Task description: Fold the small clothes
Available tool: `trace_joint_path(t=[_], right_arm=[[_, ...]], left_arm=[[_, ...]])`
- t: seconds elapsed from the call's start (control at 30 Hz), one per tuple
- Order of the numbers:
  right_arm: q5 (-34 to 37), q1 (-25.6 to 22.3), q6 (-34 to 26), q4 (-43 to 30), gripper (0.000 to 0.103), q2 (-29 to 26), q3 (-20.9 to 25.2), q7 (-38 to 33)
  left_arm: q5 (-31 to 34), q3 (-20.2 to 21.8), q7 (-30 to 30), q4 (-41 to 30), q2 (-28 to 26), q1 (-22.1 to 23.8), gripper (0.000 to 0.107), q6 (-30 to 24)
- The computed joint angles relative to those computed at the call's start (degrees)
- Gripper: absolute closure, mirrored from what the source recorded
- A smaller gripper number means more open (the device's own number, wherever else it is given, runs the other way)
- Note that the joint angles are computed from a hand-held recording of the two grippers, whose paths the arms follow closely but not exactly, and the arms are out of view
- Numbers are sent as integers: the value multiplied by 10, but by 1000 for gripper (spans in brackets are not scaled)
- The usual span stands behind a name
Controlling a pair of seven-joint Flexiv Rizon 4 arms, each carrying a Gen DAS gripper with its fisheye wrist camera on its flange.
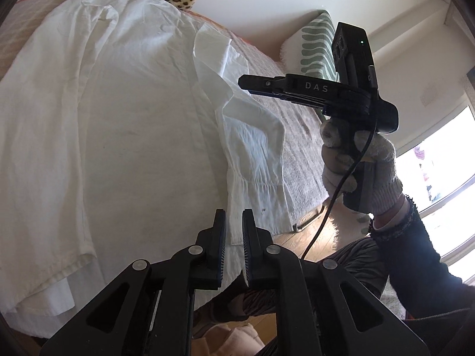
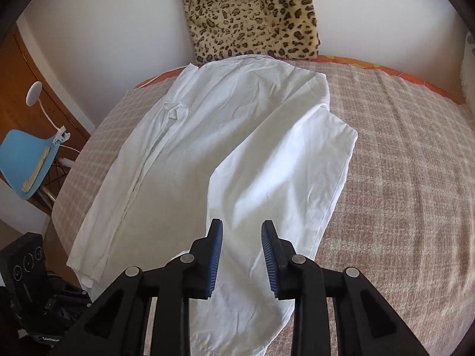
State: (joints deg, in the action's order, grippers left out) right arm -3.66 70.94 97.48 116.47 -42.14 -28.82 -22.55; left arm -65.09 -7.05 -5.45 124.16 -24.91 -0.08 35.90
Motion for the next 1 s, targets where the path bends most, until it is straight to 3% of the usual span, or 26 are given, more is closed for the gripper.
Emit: trace_joint_path(t=[0.1, 0.13, 0.17, 0.2, 0.23, 0.27, 0.37, 0.43, 0.57, 0.6, 0.67, 0.7, 0.77, 0.83, 1.0], right_arm=[[-10, -48, 3, -30, 76, -15, 52, -7], [-15, -63, 4, -38, 76, -17, 69, -13], [-19, -73, 6, -46, 76, -20, 78, -17], [-18, -82, 15, -52, 75, -24, 87, -19], [-15, -95, 28, -58, 75, -29, 102, -22], [-9, -109, 50, -64, 74, -36, 117, -26], [2, -161, 93, -86, 73, -52, 175, -51], [22, -165, 103, -90, 73, -53, 182, -61], [85, -113, 91, -69, 69, -38, 124, -75], [94, -103, 85, -65, 69, -35, 112, -76], [102, -101, 79, -63, 69, -34, 109, -75], [101, -100, 67, -65, 69, -35, 106, -73], [89, -88, 35, -68, 69, -38, 89, -69], [65, -79, 6, -69, 69, -41, 76, -62], [14, -34, -51, -65, 72, -52, 11, -25]], left_arm=[[-17, -3, 7, 6, 6, -15, 58, 36], [-15, -4, 1, 2, 0, -17, 58, 38], [-11, -6, -2, -2, -7, -16, 61, 34], [-8, -8, -7, -7, -14, -20, 72, 41], [1, -9, -18, -13, -24, -20, 101, 41], [14, -8, -36, -20, -33, -18, 107, 35], [12, -14, -23, -11, -34, -9, 107, 35], [14, -13, -19, -5, -28, -2, 107, 27], [-20, -13, -1, 9, -16, 4, 107, 26], [-24, -11, -2, 11, -14, 3, 102, 27], [-6, -6, -33, 1, -22, 1, 82, 17], [-1, -6, -42, -4, -27, 2, 79, 12], [-14, -12, -23, 0, -27, 2, 81, 16], [-11, -12, -19, -2, -27, -3, 107, 20], [-18, -8, 1, 27, -1, -7, 107, 14]])
